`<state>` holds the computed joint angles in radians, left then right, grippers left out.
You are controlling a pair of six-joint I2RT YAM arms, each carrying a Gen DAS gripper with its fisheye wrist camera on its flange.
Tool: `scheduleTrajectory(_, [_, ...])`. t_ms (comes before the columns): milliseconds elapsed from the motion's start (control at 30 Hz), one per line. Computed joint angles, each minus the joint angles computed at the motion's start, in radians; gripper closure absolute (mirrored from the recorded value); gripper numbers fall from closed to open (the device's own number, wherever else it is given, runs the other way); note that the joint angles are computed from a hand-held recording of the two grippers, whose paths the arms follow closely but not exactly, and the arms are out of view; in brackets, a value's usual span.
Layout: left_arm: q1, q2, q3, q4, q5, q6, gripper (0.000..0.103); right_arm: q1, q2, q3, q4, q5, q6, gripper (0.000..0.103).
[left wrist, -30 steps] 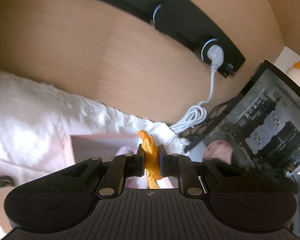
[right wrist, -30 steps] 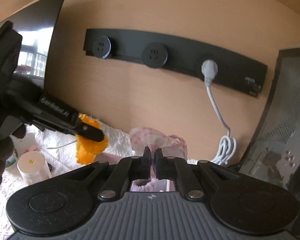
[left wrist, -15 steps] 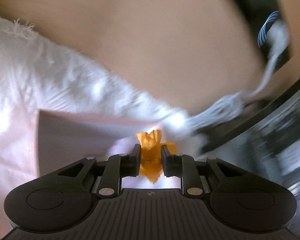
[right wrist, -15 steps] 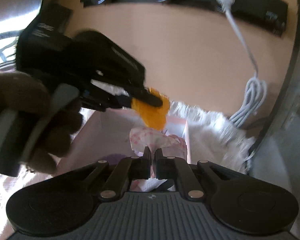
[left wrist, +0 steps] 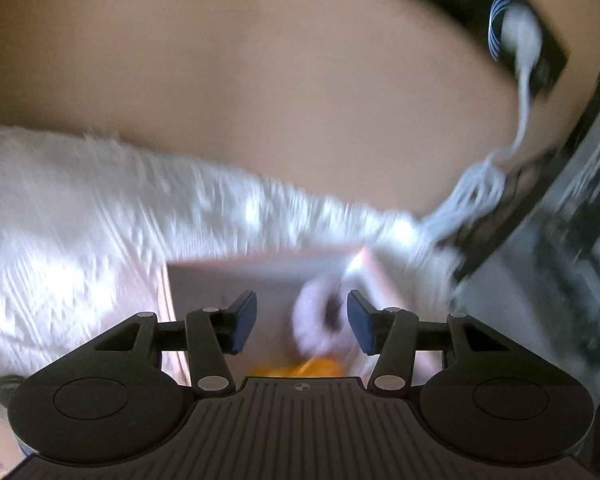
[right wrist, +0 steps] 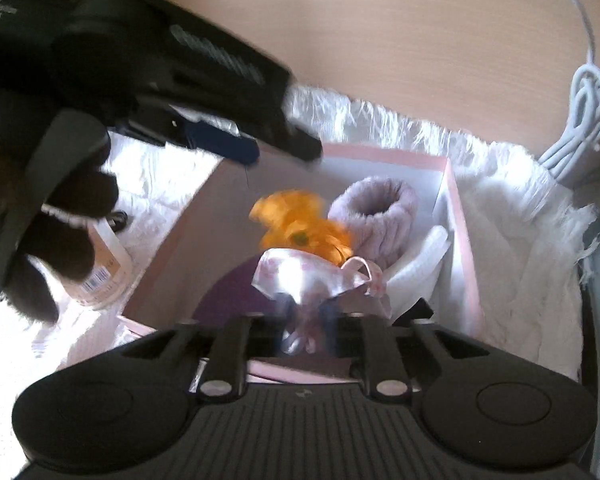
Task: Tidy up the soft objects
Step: 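Lower the flower and pink cloth into the pink box and open both tools, then grasp the leopard-print fur keychain with the left tool while the right tool reaches toward the green-lidded jar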
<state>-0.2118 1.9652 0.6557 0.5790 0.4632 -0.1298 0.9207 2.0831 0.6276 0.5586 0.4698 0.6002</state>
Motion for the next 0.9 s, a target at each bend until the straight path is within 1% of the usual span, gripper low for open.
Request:
scheduleTrajectory(33, [0.019,-0.022,-0.027,0.029,0.023,-0.016,0.048,0.018,-0.019,-0.021,0.016,0.026,0.003,0.056])
scheduleTrajectory(100, [0.039,-0.058,-0.068,0.061,0.045,-0.018,0.048,0.064,-0.059,-0.064,0.042,0.086,0.007,0.054])
scheduleTrajectory(167, [0.044,-0.093,-0.118,0.087,0.043,0.004,0.048,0.098,-0.100,-0.094,0.048,0.118,0.011,0.052])
scheduleTrajectory(200, [0.052,-0.115,-0.146,0.089,0.048,0.025,0.048,0.109,-0.120,-0.100,0.032,0.127,0.018,0.051])
scheduleTrajectory(267, [0.072,-0.160,-0.207,0.096,0.057,0.073,0.048,0.131,-0.148,-0.080,-0.049,0.171,0.051,0.051])
scheduleTrajectory(300, [0.062,-0.163,-0.226,0.115,0.042,0.081,0.048,0.129,-0.158,-0.075,-0.067,0.189,0.061,0.051])
scheduleTrajectory(333, [0.075,-0.188,-0.263,0.123,0.044,0.112,0.048,0.115,-0.168,-0.070,-0.078,0.193,0.061,0.050])
scheduleTrajectory(400, [0.111,-0.226,-0.333,0.151,0.060,0.174,0.048,0.127,-0.209,-0.039,-0.169,0.230,0.110,0.050])
scheduleTrajectory(433, [0.141,-0.249,-0.369,0.161,0.076,0.211,0.048,0.117,-0.221,-0.031,-0.183,0.234,0.112,0.050])
scheduleTrajectory(500, [0.247,-0.309,-0.438,0.162,0.137,0.303,0.048,0.127,-0.251,0.010,-0.247,0.258,0.126,0.050])
scheduleTrajectory(533, [0.327,-0.338,-0.466,0.148,0.185,0.365,0.048,0.133,-0.258,0.031,-0.265,0.266,0.122,0.050])
scheduleTrajectory(600, [0.516,-0.401,-0.478,0.035,0.303,0.525,0.048,0.164,-0.261,0.088,-0.296,0.281,0.099,0.050])
scheduleTrajectory(667, [0.748,-0.420,-0.416,-0.177,0.425,0.747,0.048,0.197,-0.246,0.157,-0.315,0.281,0.057,0.050])
scheduleTrajectory(700, [0.848,-0.409,-0.368,-0.280,0.465,0.853,0.048,0.218,-0.231,0.199,-0.329,0.278,0.036,0.050])
scheduleTrajectory(733, [0.944,-0.368,-0.312,-0.349,0.490,0.948,0.048,0.229,-0.209,0.235,-0.331,0.268,0.012,0.050])
scheduleTrajectory(800, [1.076,-0.272,-0.204,-0.418,0.498,1.057,0.048,0.262,-0.154,0.339,-0.359,0.245,-0.036,0.050])
scheduleTrajectory(900, [1.204,-0.109,-0.031,-0.454,0.470,1.125,0.048,0.289,-0.054,0.500,-0.413,0.189,-0.074,0.050])
